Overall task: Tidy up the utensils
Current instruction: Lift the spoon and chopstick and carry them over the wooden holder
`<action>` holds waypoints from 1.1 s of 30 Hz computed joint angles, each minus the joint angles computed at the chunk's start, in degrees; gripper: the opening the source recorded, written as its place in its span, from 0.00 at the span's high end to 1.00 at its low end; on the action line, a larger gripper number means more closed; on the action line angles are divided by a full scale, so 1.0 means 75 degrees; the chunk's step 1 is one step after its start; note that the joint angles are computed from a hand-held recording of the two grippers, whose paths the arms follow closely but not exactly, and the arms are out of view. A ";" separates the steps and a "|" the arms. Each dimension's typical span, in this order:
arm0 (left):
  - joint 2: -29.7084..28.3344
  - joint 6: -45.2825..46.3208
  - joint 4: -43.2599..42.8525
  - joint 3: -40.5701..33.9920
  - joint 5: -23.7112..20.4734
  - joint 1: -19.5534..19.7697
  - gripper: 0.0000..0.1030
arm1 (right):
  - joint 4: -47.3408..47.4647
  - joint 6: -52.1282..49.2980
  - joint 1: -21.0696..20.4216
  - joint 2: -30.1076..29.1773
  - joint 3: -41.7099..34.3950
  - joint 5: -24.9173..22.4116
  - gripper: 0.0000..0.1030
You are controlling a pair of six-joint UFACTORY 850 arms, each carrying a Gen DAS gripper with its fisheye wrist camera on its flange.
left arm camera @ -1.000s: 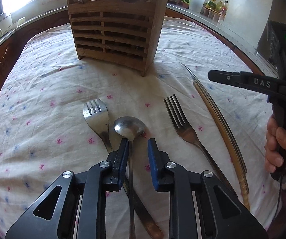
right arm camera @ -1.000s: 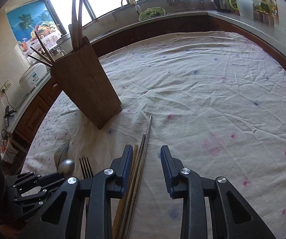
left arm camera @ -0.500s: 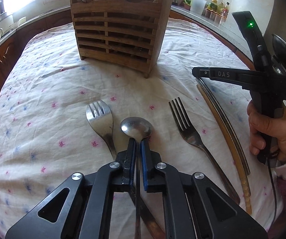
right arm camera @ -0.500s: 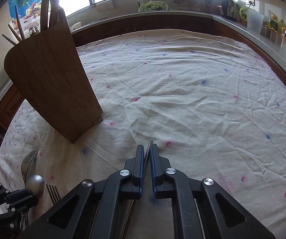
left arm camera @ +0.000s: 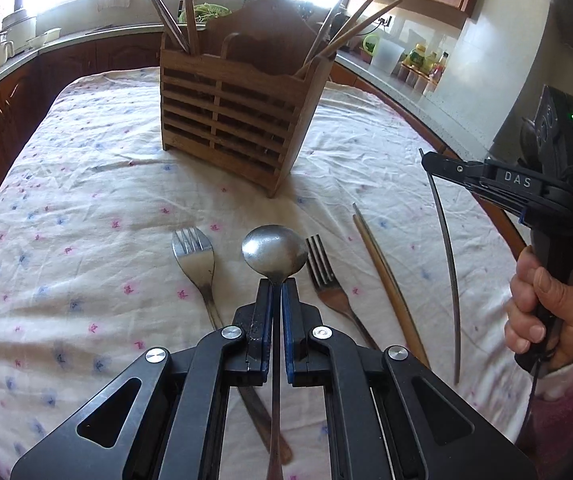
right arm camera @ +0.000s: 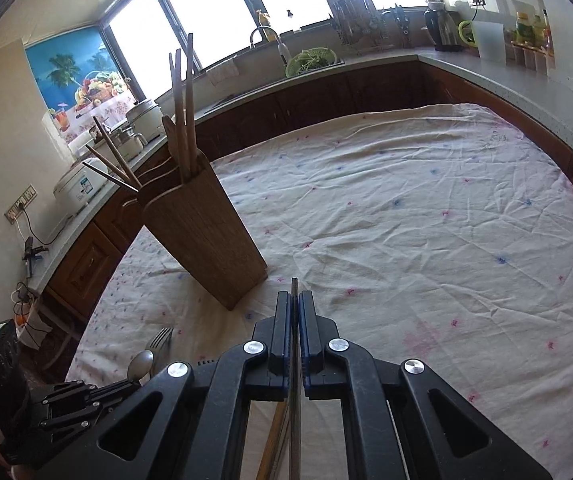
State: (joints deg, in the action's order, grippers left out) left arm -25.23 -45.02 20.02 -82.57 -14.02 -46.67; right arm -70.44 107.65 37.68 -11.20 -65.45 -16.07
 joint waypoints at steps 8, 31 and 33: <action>0.0795 -0.2461 0.2200 0.0722 0.0573 -0.0078 0.96 | -0.2032 0.2140 0.0484 0.1007 0.0692 -0.0477 0.96; 0.1675 -0.7841 0.7453 0.1533 0.0680 -0.0253 0.96 | -0.2935 0.2615 0.1469 0.2126 0.1155 -0.1667 0.96; 0.1717 -0.8042 0.7645 0.1560 0.0657 -0.0243 0.96 | -0.3017 0.2648 0.1488 0.2128 0.1128 -0.1696 0.97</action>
